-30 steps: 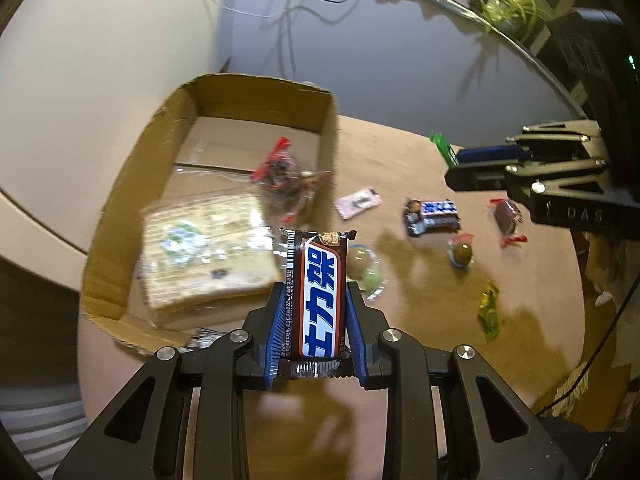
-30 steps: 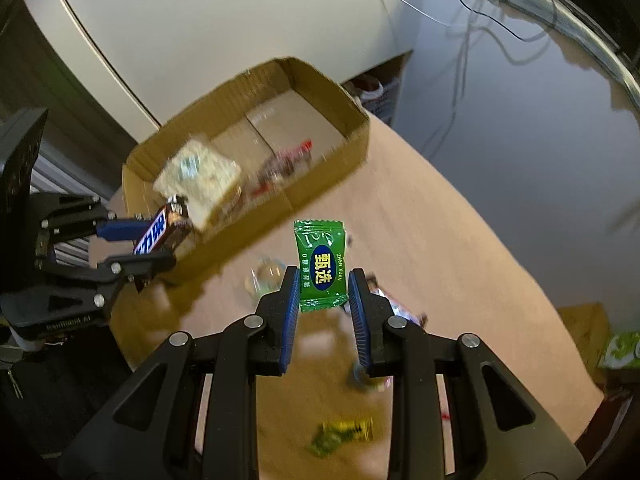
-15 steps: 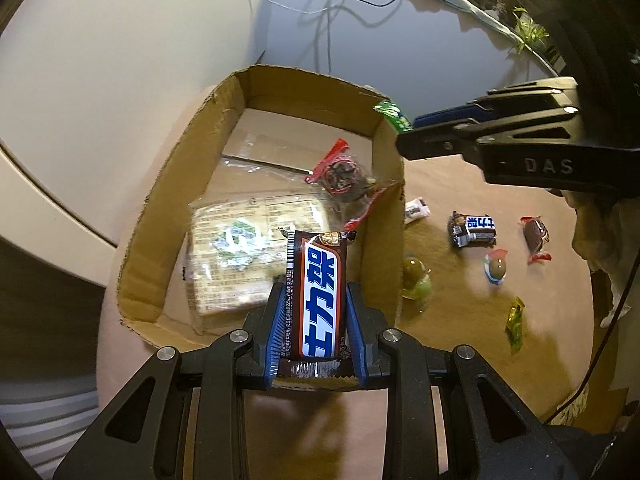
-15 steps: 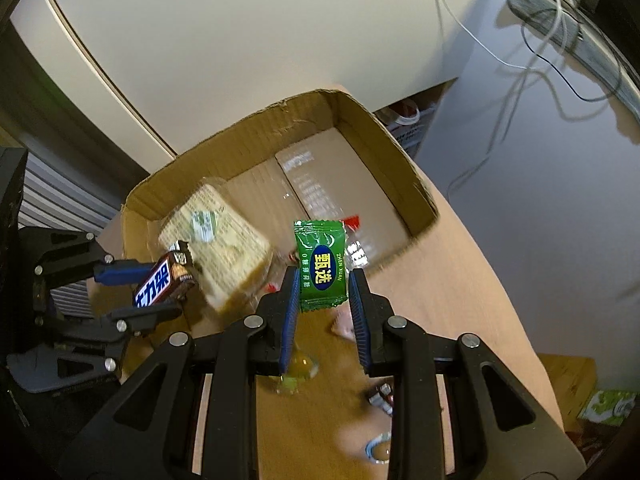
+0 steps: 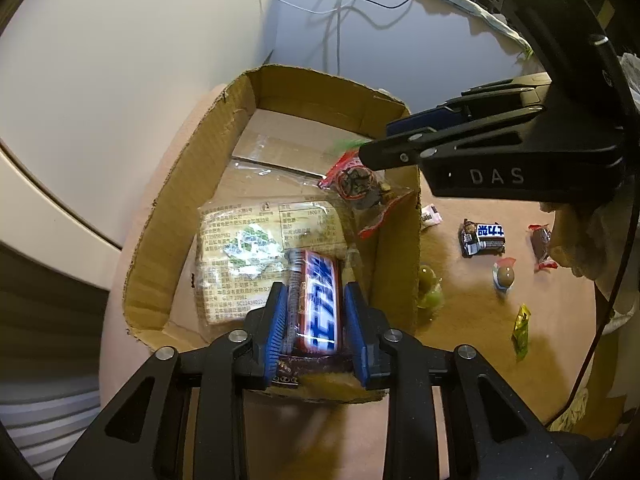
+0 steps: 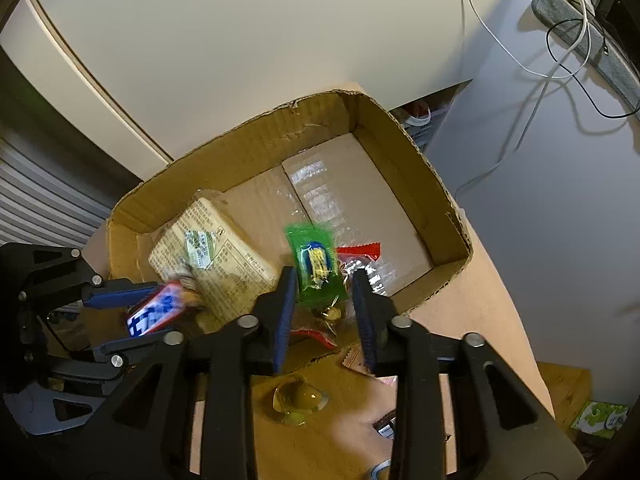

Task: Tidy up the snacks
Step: 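Carry the chocolate bar and green candy into the box and release, then grasp the small green-wrapped candy with left tool while right tool grasps the brown egg candy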

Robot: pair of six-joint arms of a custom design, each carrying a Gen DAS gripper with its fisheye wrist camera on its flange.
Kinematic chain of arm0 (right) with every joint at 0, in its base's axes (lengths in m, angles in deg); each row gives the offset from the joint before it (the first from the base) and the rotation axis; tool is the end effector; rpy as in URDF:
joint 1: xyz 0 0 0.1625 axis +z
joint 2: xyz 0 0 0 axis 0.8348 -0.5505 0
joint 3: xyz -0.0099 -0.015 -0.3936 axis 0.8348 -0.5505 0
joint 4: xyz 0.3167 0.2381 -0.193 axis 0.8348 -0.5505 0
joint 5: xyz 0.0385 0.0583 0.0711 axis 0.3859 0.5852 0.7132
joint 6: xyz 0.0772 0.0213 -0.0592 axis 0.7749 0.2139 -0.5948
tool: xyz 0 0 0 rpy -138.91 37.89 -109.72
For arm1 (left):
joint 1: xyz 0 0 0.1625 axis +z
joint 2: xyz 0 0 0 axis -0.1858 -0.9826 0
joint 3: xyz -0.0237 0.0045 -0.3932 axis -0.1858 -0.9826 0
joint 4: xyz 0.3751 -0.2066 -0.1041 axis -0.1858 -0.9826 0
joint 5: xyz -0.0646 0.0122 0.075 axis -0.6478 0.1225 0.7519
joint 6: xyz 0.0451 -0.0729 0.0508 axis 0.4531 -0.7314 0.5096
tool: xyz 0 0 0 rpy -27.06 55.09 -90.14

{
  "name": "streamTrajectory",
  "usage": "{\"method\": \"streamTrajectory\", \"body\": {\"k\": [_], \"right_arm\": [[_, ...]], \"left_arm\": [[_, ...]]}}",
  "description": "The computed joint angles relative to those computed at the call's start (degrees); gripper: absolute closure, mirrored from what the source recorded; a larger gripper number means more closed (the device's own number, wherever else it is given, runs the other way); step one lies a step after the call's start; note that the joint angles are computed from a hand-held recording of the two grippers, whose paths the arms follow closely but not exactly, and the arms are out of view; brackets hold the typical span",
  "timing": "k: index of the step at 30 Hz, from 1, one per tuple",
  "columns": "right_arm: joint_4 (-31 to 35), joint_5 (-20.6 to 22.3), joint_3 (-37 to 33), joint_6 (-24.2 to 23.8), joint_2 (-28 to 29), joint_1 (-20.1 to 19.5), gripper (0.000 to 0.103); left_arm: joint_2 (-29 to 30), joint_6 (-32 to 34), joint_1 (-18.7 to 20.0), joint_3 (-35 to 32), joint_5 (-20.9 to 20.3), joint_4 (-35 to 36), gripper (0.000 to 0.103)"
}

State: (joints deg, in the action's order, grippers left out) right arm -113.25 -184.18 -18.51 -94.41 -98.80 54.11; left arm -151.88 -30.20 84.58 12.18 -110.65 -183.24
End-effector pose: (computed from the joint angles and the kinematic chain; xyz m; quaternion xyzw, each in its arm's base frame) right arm 0.3652 -0.7550 -0.0738 0.2949 -0.9030 0.0517 0.3083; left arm -0.0066 -0.6820 0.2725 0.2170 0.9365 -0.1052 0.2545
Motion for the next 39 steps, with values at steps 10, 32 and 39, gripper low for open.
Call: {"method": "streamTrajectory", "body": {"k": [10, 32, 39], "right_arm": [[-2.4, -0.3, 2.0, 0.9, -1.3, -0.2, 0.033], [-21.2, -1.1, 36.1, 9.7, -24.5, -3.6, 0.033], [-22.7, -3.3, 46.1, 12.9, -30.3, -5.1, 0.033]], "left_arm": [[-0.4, 0.9, -0.1, 0.7, -0.1, -2.1, 0.047], [-2.6, 1.3, -3.5, 7.0, -5.2, -2.6, 0.065], [-2.1, -0.3, -4.4, 8.9, -6.8, -1.7, 0.072]]}}
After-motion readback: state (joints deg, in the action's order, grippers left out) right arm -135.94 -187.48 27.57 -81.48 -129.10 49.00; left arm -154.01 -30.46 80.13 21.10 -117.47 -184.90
